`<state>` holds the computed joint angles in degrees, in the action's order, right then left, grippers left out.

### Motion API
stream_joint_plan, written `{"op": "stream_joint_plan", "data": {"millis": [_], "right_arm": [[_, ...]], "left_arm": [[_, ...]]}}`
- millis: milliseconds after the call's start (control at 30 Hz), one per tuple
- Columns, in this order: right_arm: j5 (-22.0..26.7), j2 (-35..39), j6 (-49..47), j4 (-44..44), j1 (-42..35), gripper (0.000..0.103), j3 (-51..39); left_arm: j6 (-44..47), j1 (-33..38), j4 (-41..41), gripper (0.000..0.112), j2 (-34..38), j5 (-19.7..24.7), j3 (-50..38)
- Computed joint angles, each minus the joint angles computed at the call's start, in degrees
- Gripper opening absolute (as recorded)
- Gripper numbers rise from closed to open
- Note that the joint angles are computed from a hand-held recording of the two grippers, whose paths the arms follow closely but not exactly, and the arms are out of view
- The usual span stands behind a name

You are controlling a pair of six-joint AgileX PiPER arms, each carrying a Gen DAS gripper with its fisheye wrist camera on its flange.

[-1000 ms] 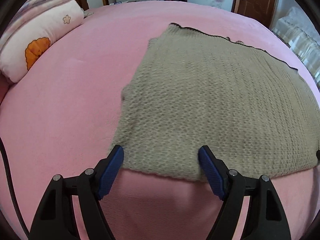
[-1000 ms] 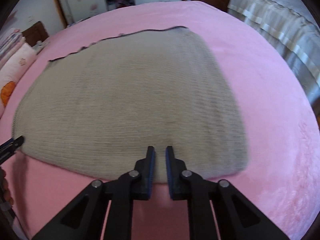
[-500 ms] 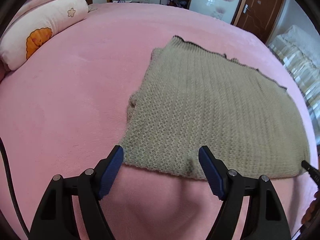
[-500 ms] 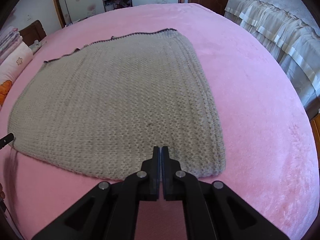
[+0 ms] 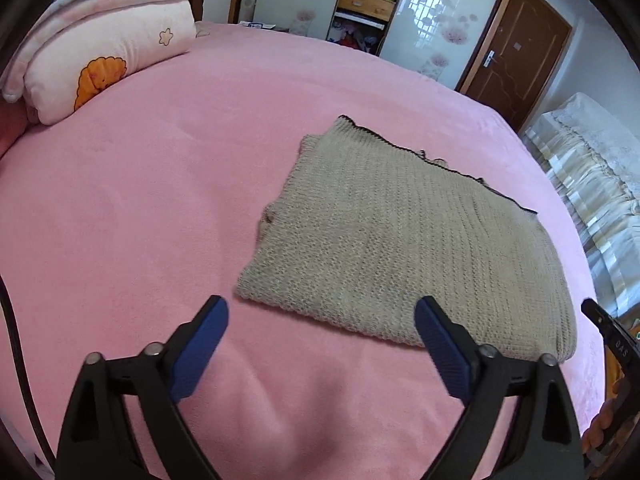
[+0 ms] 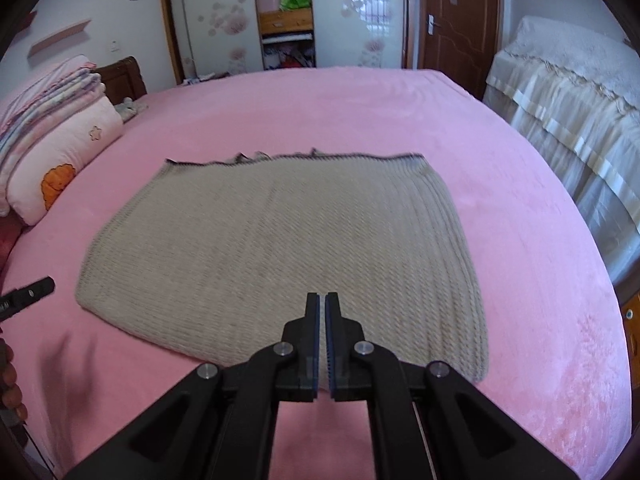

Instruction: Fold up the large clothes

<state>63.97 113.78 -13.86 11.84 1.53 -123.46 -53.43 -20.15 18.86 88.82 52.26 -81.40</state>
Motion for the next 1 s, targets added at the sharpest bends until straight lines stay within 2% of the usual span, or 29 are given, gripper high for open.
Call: {"op": "stream_joint_plan", "data": {"millis": [67, 133, 200, 267, 367, 500, 600, 767, 1000], "right_arm": [[-2.61, -1.45, 0.48, -0.75, 1.53, 0.004, 1.65], [-4.57, -2.23, 1.04, -1.32, 2.59, 0.015, 2.85], [-5.69, -2.43, 1.38, -1.42, 3.27, 0.021, 3.5], [-6.71, -2.28, 1.85, -1.54, 3.93, 0.021, 4.22], [-8.63, -1.89, 2.75, -2.67, 5.04, 0.021, 5.75], [-9.94, -1.07, 3.5, -2.68, 5.73, 0.021, 7.06], [-11.61, -0.96, 3.92, -3.47, 6.54, 0.021, 8.49], [-12.71, -0.6, 4.34, -3.74, 7.29, 0.021, 9.39], [-13.88, -0.25, 4.83, -4.72, 8.47, 0.021, 10.46]], "left_arm": [[0.13, 0.36, -2.26, 0.099, -0.72, -3.01, 2.12], [0.93, 1.19, -5.61, 0.099, -0.58, -6.13, 4.16], [0.91, 2.06, -8.69, 0.099, -0.02, -9.12, 6.2], [3.26, 3.81, -14.77, 0.099, -0.14, -15.31, 10.13], [3.57, 4.88, -17.99, 0.099, 1.16, -22.1, 13.78], [6.38, 6.44, -23.89, 0.098, 3.78, -27.95, 15.94], [5.76, 6.45, -23.83, 0.098, 5.22, -29.64, 16.23], [1.02, 4.96, -17.8, 0.098, 7.11, -29.68, 14.69], [3.31, 6.04, -20.26, 0.098, 7.11, -32.03, 15.97]]}}
